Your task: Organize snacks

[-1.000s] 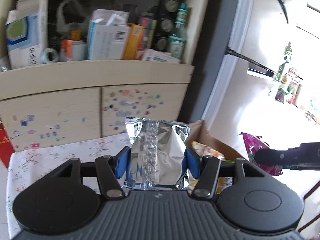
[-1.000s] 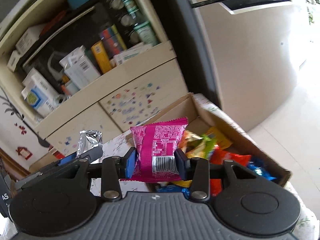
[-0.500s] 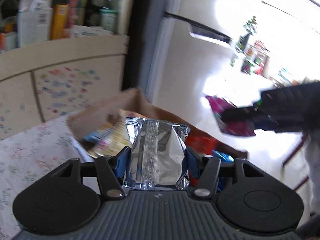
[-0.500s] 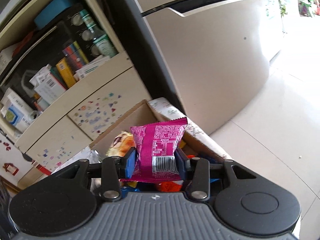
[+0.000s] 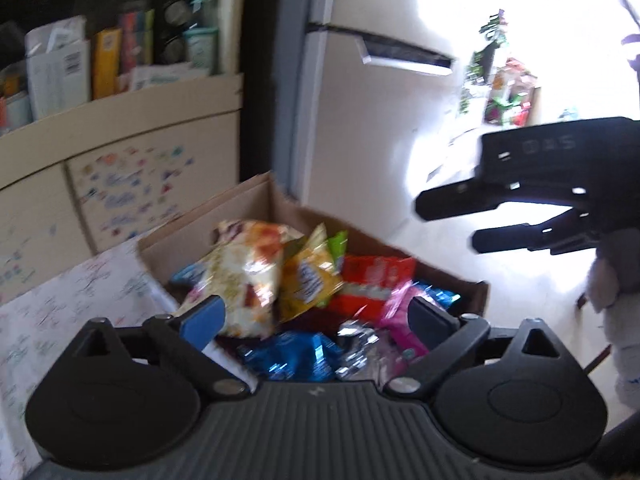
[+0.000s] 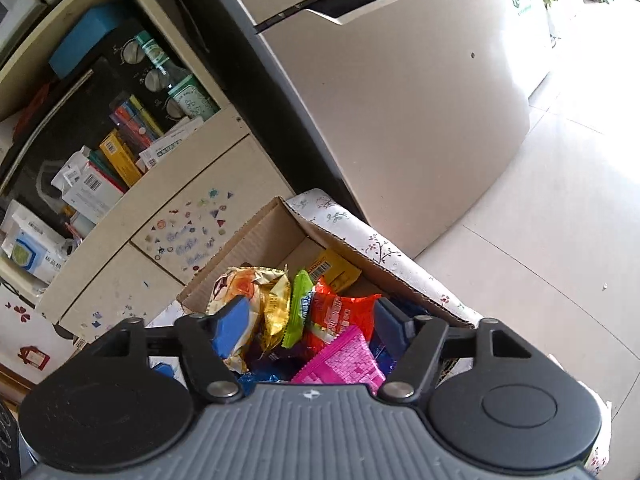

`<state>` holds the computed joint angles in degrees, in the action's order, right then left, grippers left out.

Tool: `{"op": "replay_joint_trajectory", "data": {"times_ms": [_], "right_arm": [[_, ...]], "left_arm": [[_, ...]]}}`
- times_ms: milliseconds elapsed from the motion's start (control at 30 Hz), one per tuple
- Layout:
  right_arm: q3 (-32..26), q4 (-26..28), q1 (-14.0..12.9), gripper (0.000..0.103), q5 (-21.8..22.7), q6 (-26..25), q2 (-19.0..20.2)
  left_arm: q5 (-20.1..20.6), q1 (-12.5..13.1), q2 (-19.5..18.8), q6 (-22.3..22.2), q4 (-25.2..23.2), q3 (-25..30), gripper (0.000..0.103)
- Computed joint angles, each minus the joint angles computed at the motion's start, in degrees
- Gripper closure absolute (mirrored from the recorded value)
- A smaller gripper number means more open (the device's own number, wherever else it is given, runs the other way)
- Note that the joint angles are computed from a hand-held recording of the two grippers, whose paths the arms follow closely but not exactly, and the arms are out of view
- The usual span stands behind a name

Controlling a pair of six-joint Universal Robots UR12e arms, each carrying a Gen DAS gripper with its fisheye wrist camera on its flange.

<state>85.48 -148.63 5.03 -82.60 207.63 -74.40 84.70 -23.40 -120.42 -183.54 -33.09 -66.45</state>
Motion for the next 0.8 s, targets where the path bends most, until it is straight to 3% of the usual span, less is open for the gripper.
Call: {"op": "replay_joint_trajectory", "data": {"times_ms": [167,333,800], "right_arm": [[-0.44,0.72,1.52,0.017,-4.67,-2.82,-0.06],[0.57,1.22,2.19,0.012,-7.19,-1.52,-1.02],[0.32,7.81,4.80,0.004,-16.77,-2.94,-1.12]], "left_arm": [[3.62,-0.07,0.80,-1.76,-4.95,-0.43,0.005],[6.47,-0.20,1.09,-2.53,-7.69,-0.35,0.004],[9.97,-0.20,1.02,-5.41,-12.51,1.06,0.001]]}}
